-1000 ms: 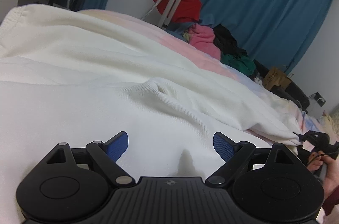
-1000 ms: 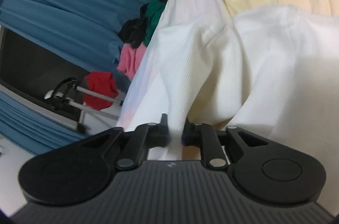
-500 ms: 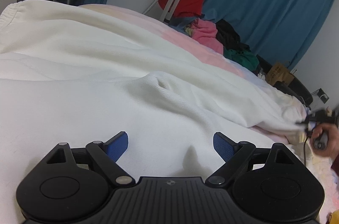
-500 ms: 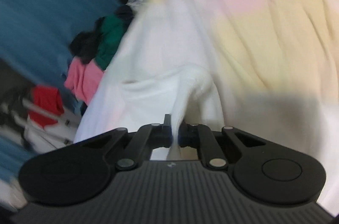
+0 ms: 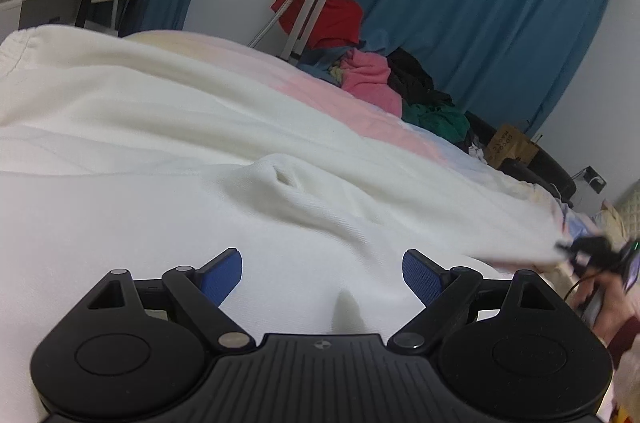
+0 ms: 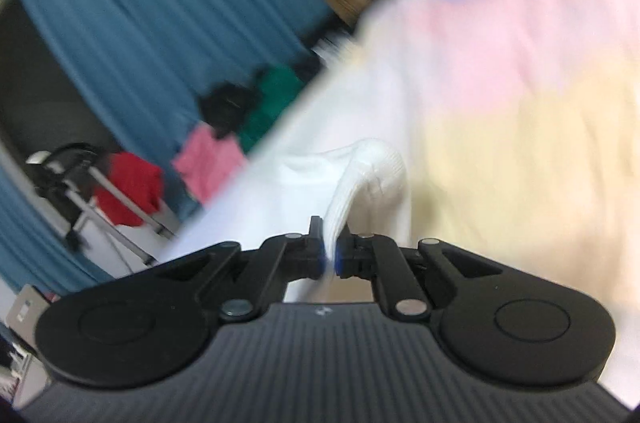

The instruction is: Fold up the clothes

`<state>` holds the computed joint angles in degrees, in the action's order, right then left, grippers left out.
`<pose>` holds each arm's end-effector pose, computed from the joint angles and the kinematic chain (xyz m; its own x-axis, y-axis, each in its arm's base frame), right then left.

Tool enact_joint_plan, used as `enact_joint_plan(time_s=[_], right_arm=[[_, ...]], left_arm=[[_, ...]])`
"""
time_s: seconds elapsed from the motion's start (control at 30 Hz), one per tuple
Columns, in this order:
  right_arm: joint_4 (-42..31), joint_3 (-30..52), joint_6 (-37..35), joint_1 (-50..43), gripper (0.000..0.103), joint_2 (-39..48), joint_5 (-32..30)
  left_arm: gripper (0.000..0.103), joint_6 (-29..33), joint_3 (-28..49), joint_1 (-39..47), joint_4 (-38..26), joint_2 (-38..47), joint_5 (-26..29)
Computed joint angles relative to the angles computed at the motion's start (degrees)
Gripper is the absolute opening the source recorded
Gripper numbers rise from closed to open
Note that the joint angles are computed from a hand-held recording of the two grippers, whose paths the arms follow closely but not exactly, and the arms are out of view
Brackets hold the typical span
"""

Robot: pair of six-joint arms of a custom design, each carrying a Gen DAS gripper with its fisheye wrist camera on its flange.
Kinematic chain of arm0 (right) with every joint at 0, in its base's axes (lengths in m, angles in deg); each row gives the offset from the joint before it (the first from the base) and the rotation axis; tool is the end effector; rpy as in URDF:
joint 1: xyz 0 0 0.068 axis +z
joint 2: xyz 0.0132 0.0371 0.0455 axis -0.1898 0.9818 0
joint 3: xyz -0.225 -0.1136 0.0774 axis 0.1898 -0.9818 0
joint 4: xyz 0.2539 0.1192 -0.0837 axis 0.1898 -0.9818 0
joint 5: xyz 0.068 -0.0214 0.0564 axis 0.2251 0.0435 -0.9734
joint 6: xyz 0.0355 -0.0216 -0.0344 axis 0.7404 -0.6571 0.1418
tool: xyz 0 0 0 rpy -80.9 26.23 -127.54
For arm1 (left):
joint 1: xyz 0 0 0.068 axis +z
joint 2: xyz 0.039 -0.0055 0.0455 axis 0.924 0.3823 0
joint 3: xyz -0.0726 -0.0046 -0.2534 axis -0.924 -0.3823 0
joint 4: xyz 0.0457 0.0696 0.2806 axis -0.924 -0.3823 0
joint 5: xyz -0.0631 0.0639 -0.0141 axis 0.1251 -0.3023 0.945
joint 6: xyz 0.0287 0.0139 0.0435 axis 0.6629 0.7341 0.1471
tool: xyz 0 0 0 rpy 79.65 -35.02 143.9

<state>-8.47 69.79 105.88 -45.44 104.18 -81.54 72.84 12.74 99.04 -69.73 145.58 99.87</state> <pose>0.3584 -0.2248 0.0552 -0.2737 0.7450 -0.6084 0.3308 0.6668 0.6677 0.1904 0.0920 0.1112 -0.5674 -0.3295 -0.7546 -0.0291 0.9239 -0.3816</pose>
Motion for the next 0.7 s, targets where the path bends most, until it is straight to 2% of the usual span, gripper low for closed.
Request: enact_joint_plan(time_s=[0.1,0.17,0.27,0.4,0.47,0.6,0.67,0.7], right_arm=[[8.48,-3.31,7.18,-2.46,0.008,3.99,-4.27],[12.10,-4.60,8.93,-2.25,0.008,4.99,-4.65],[10.10,-5.99,8.56,-2.26,0.008,2.74,-3.98],[8.32,-6.26,3.38,-1.26,0.008,0.63,-0.11],[5.01,-5.73,0.87,-0.86,0.014,-0.34,1.73],[1.05,-8.31,0.16,-1.56,0.025,-4.24,3.62],[-0.77,-11.69,-0.48,-2.27,0.046,-8.13,3.93],[-0.41,-14.61,-0.94,-2.98,0.051,-10.53,3.79]], left_arm=[[0.089,-0.21,-0.21,-1.11,0.22,-0.10,-0.86],[0.089,-0.69,-0.25,-2.37,0.62,0.10,-2.06],[0.089,-0.54,0.08,-2.73,0.78,0.93,-2.45],[0.089,0.17,-0.25,-2.52,0.51,-0.20,-2.82],[0.089,0.42,-0.59,-2.50,0.31,-1.03,-2.90],[0.089,1.13,-1.10,-3.11,-3.12,-5.28,-3.79],[0.090,2.03,-2.04,-3.51,-5.33,-9.22,-4.23],[0.091,2.39,-2.44,-3.64,-6.87,-11.38,-4.47]])
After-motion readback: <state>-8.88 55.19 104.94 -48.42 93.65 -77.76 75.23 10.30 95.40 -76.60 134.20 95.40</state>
